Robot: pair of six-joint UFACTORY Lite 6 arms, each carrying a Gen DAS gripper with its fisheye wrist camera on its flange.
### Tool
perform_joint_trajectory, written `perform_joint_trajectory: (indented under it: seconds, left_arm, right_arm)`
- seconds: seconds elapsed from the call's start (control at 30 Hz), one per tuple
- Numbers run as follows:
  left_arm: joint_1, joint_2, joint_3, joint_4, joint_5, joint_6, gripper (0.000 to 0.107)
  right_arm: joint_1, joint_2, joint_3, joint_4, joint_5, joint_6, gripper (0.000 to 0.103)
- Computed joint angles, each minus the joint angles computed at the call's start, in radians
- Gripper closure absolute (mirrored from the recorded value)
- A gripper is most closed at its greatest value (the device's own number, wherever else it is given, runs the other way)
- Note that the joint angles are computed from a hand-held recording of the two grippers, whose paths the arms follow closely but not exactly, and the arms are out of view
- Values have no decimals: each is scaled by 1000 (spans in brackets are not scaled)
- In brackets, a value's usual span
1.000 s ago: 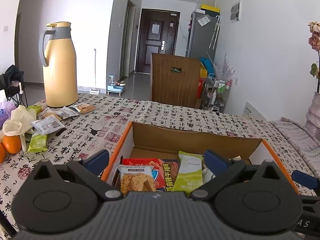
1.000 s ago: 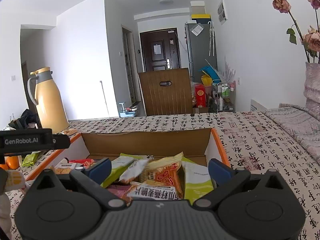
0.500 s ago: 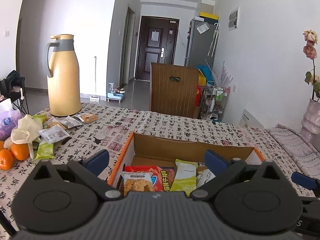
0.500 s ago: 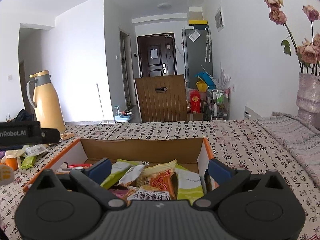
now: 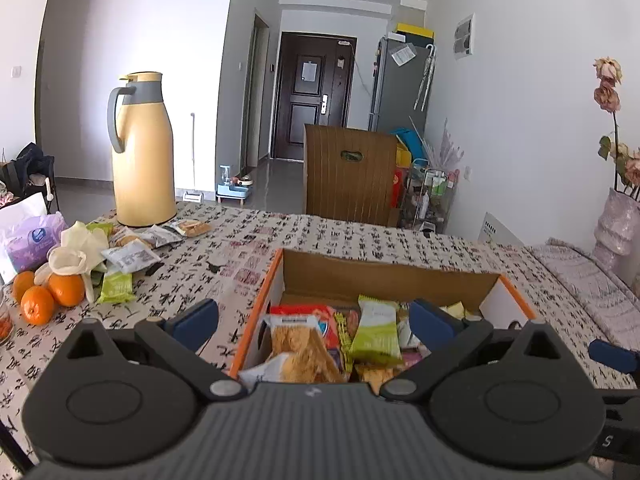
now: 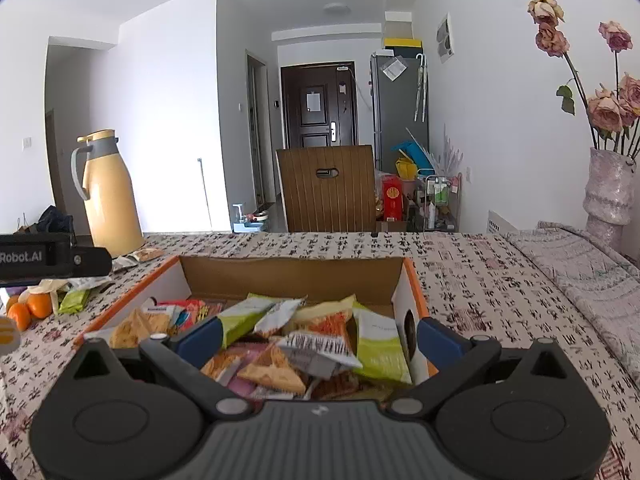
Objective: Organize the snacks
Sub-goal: 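Withdraw both tools from the box toward the remaining snacks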
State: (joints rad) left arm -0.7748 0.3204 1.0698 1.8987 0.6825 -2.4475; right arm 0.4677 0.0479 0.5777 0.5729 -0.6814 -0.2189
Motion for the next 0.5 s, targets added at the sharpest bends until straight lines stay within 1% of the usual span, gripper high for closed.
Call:
perform_joint_trajectory:
  seconds: [0.2,0.5]
  left_arm:
    - [-34,-47,-89,-2,14,-25,4]
    - [-82,-49,-172,12,15,-73,4]
  right_arm:
    - [31,-67,-84,40,-4,-6,0]
    - [52,-139,-213,39,-10,41,0]
